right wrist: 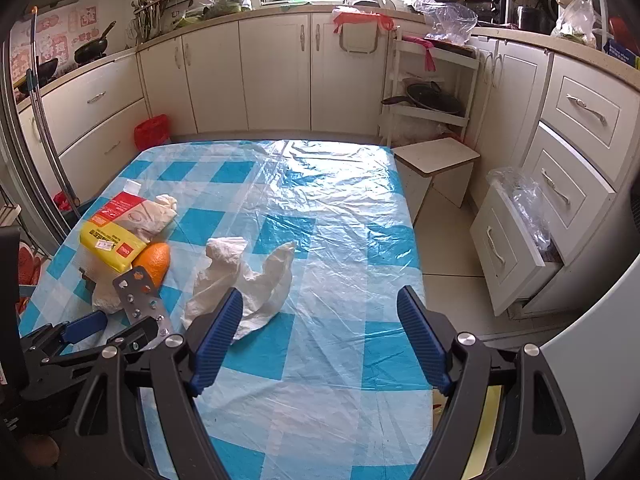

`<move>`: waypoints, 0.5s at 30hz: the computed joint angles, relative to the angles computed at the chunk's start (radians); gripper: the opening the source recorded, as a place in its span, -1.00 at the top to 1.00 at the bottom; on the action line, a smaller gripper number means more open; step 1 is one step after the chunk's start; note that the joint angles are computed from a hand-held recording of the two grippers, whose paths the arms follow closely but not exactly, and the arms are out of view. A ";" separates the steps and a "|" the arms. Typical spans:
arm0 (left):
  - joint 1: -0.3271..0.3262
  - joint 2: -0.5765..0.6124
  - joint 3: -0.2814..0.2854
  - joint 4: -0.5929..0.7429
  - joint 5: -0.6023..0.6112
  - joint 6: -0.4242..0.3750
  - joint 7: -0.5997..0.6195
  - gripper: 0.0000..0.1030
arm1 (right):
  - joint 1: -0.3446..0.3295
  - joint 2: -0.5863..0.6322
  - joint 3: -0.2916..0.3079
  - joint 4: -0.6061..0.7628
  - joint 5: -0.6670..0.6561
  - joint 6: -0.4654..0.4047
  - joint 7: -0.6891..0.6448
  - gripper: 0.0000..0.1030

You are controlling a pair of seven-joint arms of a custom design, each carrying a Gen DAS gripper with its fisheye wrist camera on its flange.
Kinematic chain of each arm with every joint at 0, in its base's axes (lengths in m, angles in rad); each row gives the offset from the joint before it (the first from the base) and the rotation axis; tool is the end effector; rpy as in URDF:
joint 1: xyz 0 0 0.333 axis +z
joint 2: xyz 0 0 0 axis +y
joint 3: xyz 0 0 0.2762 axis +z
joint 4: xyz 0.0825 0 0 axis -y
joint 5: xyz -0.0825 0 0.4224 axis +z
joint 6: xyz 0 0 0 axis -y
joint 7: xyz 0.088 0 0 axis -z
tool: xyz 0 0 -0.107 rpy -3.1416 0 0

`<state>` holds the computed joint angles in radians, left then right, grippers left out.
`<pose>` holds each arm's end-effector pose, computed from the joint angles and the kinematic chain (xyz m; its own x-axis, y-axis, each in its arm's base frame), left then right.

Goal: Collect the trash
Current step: 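Close the left gripper on the blister pack while the right grasps the white tissue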

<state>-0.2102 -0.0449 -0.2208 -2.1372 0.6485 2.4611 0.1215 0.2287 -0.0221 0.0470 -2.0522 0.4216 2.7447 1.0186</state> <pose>0.5428 -0.2509 0.4048 0.5018 -0.8515 0.1521 -0.6703 -0.4940 -0.5537 0.6074 0.1550 0.4714 0.4799 -0.8773 -0.0055 -0.6381 -0.3447 -0.6885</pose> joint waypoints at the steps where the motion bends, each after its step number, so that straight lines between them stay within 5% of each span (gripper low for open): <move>1: 0.002 0.002 0.002 0.001 0.001 0.004 0.001 -0.45 | 0.000 0.006 0.000 0.007 -0.001 -0.007 0.003 -0.48; 9: 0.023 0.013 0.017 0.006 0.025 0.042 -0.001 -0.43 | 0.004 0.059 0.002 0.064 0.041 -0.066 -0.003 -0.54; 15: 0.034 0.025 0.024 0.005 0.024 0.119 0.090 0.49 | 0.012 0.111 0.008 0.125 0.072 -0.114 0.013 -0.54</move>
<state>-0.1766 -0.0195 -0.1963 -2.1326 0.6730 2.5799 0.2117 0.2403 0.0890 0.0552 -1.9275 0.4941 2.6305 1.0317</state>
